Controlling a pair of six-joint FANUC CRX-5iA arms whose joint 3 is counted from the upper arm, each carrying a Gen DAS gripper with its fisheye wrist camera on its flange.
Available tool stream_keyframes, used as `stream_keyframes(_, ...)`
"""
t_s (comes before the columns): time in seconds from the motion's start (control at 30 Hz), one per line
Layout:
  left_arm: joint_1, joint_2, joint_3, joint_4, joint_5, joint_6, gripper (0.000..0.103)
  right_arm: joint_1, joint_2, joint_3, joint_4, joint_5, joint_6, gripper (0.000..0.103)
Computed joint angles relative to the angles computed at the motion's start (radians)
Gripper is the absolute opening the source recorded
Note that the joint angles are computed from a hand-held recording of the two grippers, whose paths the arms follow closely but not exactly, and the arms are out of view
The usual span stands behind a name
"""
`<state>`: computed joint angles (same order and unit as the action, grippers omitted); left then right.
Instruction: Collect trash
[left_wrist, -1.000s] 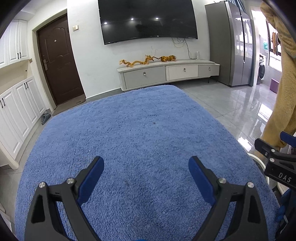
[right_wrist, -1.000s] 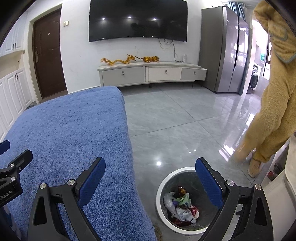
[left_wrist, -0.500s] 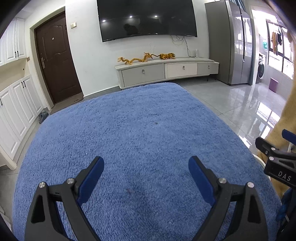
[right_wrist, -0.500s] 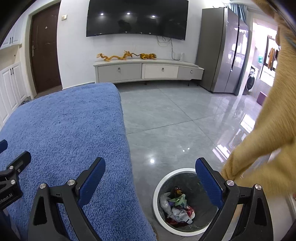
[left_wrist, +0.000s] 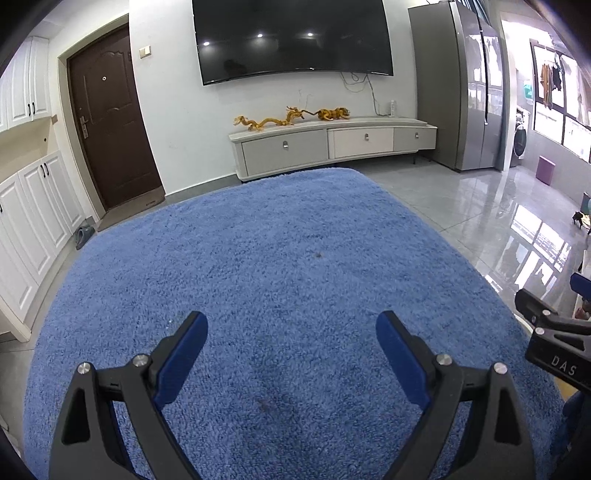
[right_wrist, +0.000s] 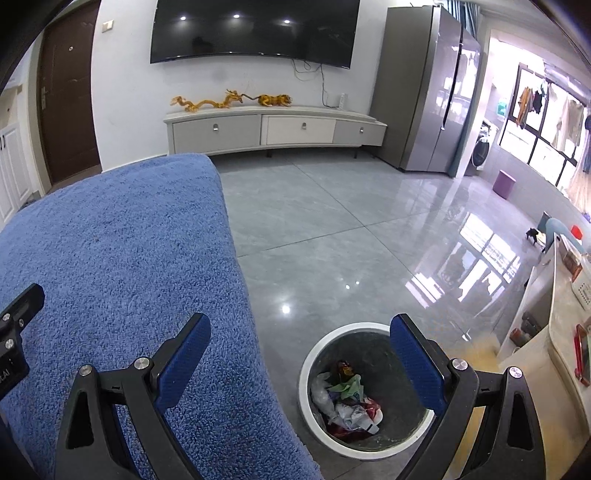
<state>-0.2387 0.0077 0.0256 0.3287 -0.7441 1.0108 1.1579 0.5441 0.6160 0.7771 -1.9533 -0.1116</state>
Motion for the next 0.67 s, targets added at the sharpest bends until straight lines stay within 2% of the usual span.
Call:
stream_keyframes(0.3, 0.018, 0.020, 0.016, 0.043, -0.032, -0.015, 0.093, -0.009, 0.010, 0.019, -0.012, -0.012, 0.012, 0.096)
stream_keyframes(0.67, 0.009, 0.024, 0.028, 0.019, -0.042, 0.000, 0.093, -0.009, -0.016, -0.015, -0.015, 0.012, -0.005, 0.096)
